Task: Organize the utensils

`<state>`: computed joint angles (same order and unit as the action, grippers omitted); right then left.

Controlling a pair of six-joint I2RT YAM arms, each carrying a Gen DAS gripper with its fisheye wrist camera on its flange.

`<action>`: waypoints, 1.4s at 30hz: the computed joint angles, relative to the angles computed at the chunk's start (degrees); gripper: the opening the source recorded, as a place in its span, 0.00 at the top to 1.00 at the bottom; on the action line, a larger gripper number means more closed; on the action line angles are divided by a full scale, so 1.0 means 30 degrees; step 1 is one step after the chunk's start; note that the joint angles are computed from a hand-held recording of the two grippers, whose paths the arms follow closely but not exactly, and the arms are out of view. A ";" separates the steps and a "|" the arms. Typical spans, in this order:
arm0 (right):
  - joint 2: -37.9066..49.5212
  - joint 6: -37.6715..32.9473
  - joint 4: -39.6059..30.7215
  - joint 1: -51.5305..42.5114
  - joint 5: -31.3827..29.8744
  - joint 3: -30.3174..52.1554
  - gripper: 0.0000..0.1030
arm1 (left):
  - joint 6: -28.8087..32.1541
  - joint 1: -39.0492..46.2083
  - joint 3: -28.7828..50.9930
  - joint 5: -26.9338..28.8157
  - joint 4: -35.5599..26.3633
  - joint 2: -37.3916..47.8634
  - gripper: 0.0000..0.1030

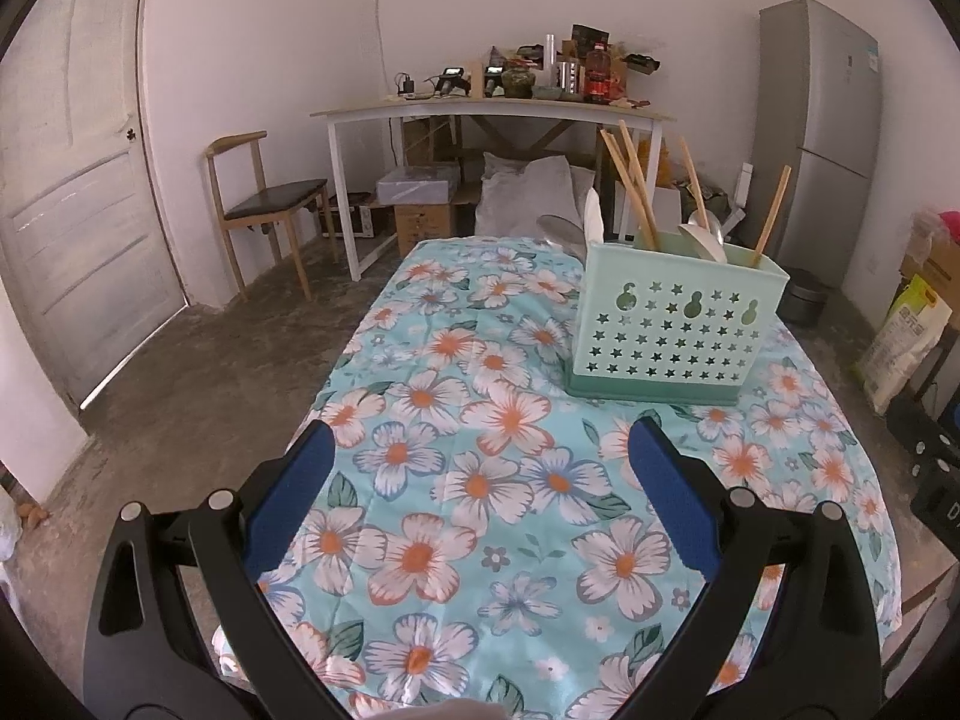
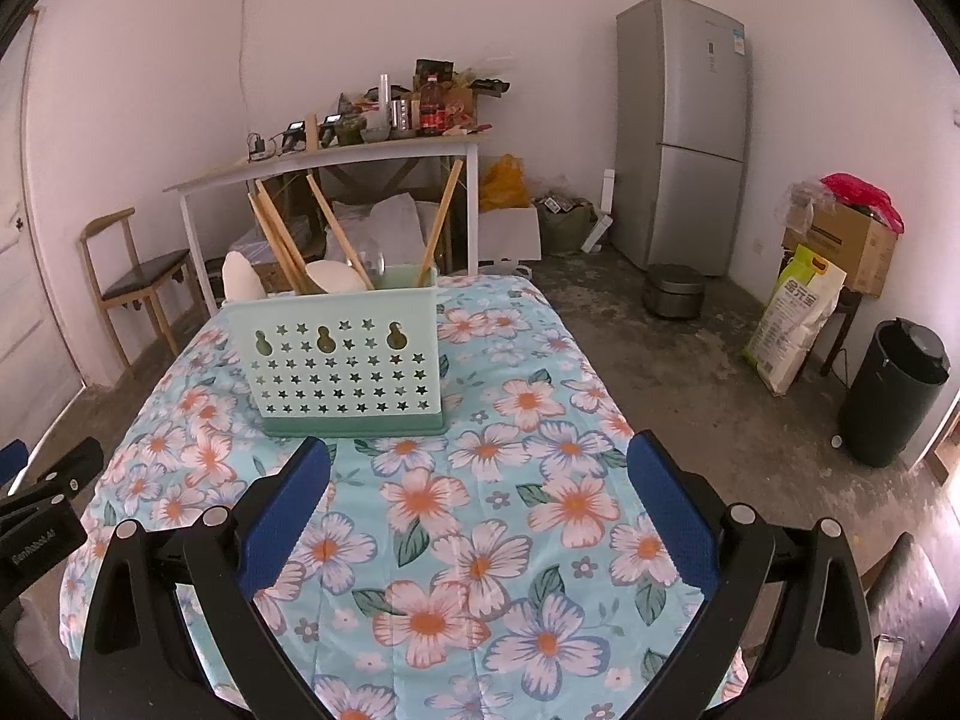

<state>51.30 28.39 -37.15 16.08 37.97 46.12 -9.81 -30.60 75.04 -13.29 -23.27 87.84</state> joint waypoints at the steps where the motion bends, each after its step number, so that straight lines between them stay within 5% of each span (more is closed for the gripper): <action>1: -0.0027 0.0014 -0.0002 -0.0026 0.0000 -0.0007 0.06 | -0.0053 -0.0084 0.0115 -0.0121 -0.0057 0.0068 0.08; 42: 0.0100 0.0002 0.0210 -0.0136 -0.0115 0.0036 0.06 | -0.0210 -0.0167 0.0428 -0.0377 -0.0252 0.0102 0.08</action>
